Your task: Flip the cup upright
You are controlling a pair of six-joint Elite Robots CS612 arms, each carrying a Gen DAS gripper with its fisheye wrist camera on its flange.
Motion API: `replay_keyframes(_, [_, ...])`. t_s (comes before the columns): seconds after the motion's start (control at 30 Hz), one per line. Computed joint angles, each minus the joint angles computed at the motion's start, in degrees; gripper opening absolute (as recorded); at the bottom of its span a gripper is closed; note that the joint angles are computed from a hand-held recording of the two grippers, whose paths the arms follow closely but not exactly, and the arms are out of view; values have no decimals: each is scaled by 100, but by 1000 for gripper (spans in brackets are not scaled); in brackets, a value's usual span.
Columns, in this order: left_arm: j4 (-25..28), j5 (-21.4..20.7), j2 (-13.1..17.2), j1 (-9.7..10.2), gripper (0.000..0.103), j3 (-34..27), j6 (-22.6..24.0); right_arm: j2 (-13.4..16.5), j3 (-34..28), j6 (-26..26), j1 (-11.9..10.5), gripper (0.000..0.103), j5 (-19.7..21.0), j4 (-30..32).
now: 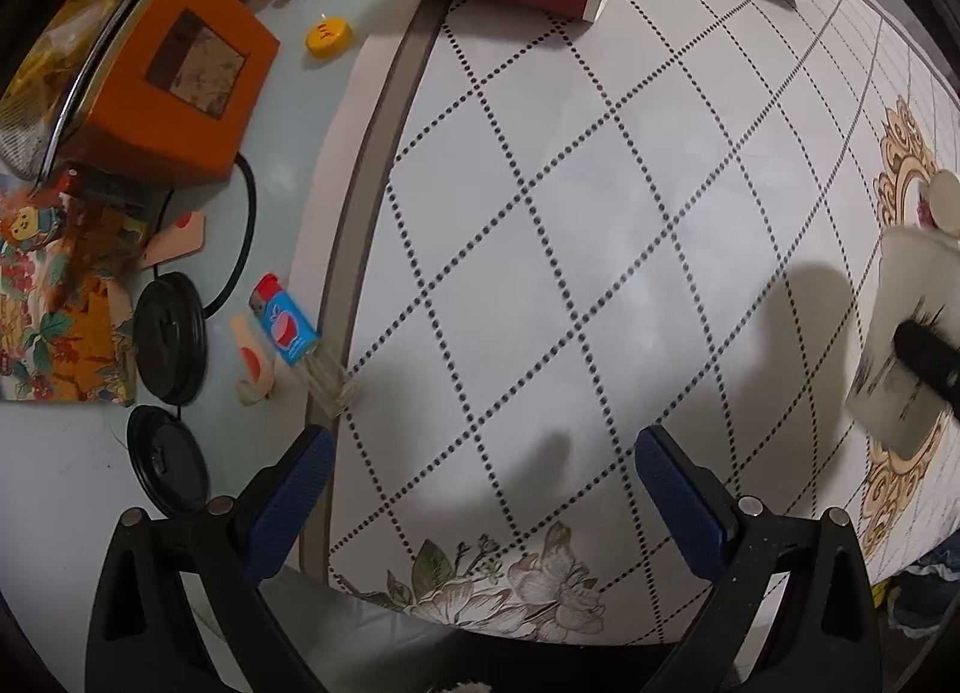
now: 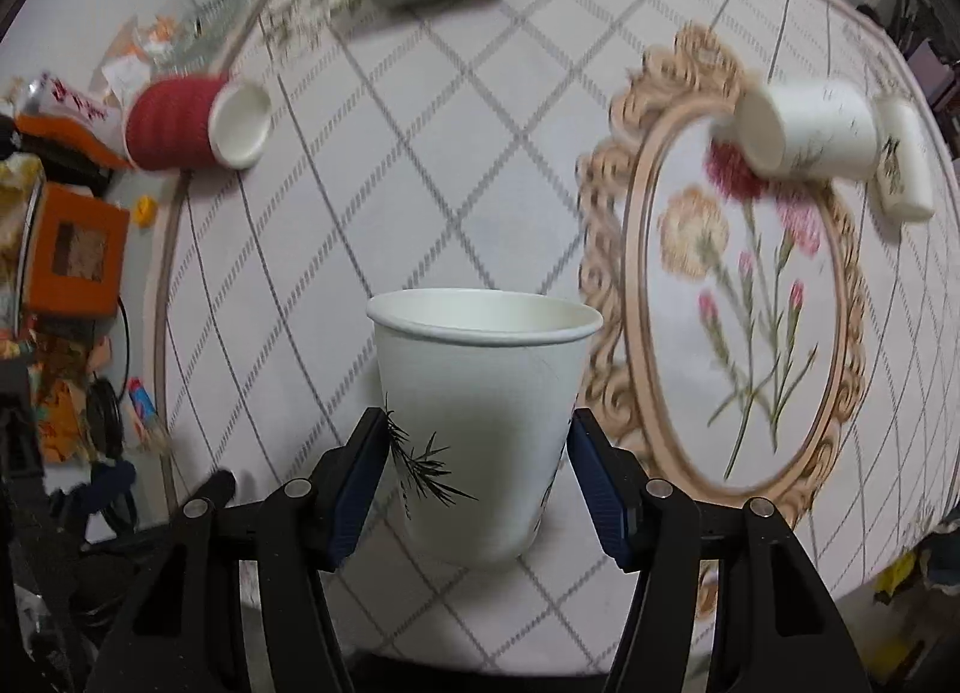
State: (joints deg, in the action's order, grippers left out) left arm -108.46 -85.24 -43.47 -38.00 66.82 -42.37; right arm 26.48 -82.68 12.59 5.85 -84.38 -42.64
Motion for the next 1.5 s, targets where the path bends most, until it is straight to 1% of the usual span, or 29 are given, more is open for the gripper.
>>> replay_keyframes(0.1, [42, -26, 108, 46, 102, -196, -25, 43, 11, 30, 6, 63, -229, -627])
replay_keyframes(0.2, [71, -23, 221, 86, 102, -387, -60, 141, 29, 79, 11, 63, -496, -1403])
replay_keyframes(0.33, [104, 113, 363, 113, 102, -588, -96, 303, 132, 66, 124, 63, -966, -2375])
replay_keyframes(0.4, [130, 179, 431, 113, 102, -671, -99, 418, 143, -104, 200, 63, -1263, -2815])
replay_keyframes(0.5, [111, 214, 469, 121, 102, -664, -70, 567, 83, -381, 273, 63, -1488, -3077])
replay_keyframes(0.67, [11, 260, 420, 85, 102, -524, -20, 837, -236, -818, 334, 63, -1595, -3238])
replay_keyframes(0.73, [-45, 298, 376, 63, 102, -439, -5, 908, -361, -885, 330, 64, -1575, -3229])
replay_keyframes(0.9, [-217, 379, 237, 20, 102, -214, 14, 966, -536, -802, 315, 64, -1512, -3020])
replay_keyframes(1.07, [-338, 465, 96, -50, 102, -83, 31, 935, -647, -645, 307, 66, -1474, -2572])
replay_keyframes(1.13, [-429, 522, -6, -99, 102, 41, 35, 921, -720, -583, 304, 74, -1497, -2408])
replay_keyframes(1.33, [-631, 768, -259, -270, 102, 258, 62, 875, -1049, -374, 260, 87, -1567, -2002])
replay_keyframes(1.37, [-631, 797, -321, -302, 102, 288, 53, 846, -1112, -322, 247, 88, -1605, -1877])
replay_keyframes(1.43, [-697, 890, -454, -369, 102, 378, 49, 761, -1217, -218, 203, 99, -1584, -1591])
replay_keyframes(1.5, [-842, 1005, -561, -431, 102, 466, 44, 649, -1312, -143, 170, 102, -1630, -1308])
